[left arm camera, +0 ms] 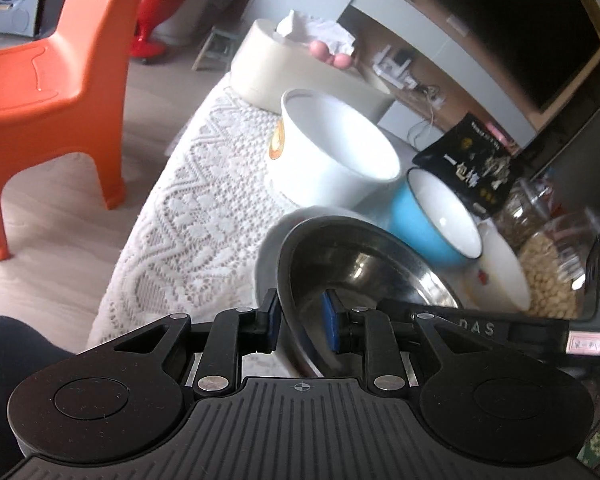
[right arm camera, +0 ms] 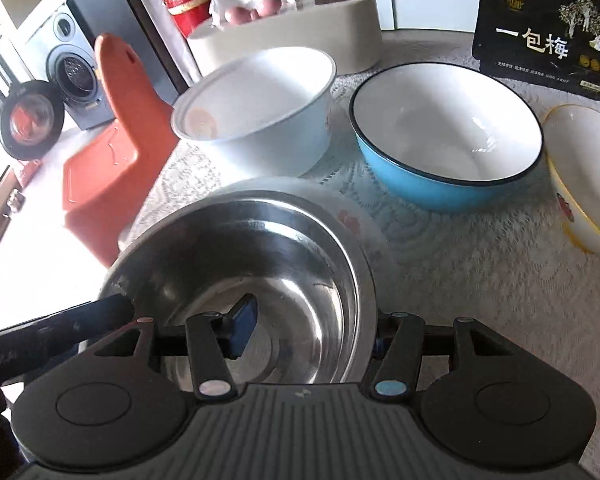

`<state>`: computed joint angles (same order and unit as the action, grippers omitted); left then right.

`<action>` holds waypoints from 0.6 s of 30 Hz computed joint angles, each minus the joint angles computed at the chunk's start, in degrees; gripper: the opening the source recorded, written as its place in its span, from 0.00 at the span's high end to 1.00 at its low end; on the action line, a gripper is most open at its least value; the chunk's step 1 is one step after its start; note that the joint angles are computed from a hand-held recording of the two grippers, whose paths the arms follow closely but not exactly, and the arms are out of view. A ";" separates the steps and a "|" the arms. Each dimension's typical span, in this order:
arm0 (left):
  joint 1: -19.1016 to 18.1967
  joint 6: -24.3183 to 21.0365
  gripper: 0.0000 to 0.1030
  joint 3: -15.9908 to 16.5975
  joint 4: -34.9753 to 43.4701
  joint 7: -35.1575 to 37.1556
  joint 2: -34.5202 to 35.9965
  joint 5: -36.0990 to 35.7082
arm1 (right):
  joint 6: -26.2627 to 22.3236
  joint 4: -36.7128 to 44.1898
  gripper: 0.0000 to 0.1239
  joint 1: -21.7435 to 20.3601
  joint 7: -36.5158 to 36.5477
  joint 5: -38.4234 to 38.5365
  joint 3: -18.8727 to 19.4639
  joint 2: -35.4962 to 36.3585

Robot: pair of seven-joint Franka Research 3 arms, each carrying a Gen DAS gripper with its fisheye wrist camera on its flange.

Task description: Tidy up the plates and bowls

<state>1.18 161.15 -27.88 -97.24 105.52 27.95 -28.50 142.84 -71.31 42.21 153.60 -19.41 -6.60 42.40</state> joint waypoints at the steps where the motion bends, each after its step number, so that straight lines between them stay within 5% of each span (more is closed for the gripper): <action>1: -0.45 -0.05 0.77 0.44 0.24 -0.06 0.32 0.77 | -0.12 0.41 0.56 0.06 -0.11 -0.17 -0.11 0.40; 14: 2.68 3.77 0.76 -1.77 -0.29 -0.59 1.16 1.36 | -2.50 -0.20 0.55 5.51 6.10 -12.38 -4.57 -0.10; 18: -0.20 3.48 0.76 2.16 0.81 -5.79 1.65 5.42 | -5.10 -1.33 0.49 6.81 10.15 -17.43 -5.91 -1.05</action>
<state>0.98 164.63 -25.72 -96.43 99.73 29.60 -23.09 137.74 -72.65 49.02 163.74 -36.84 -12.52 41.35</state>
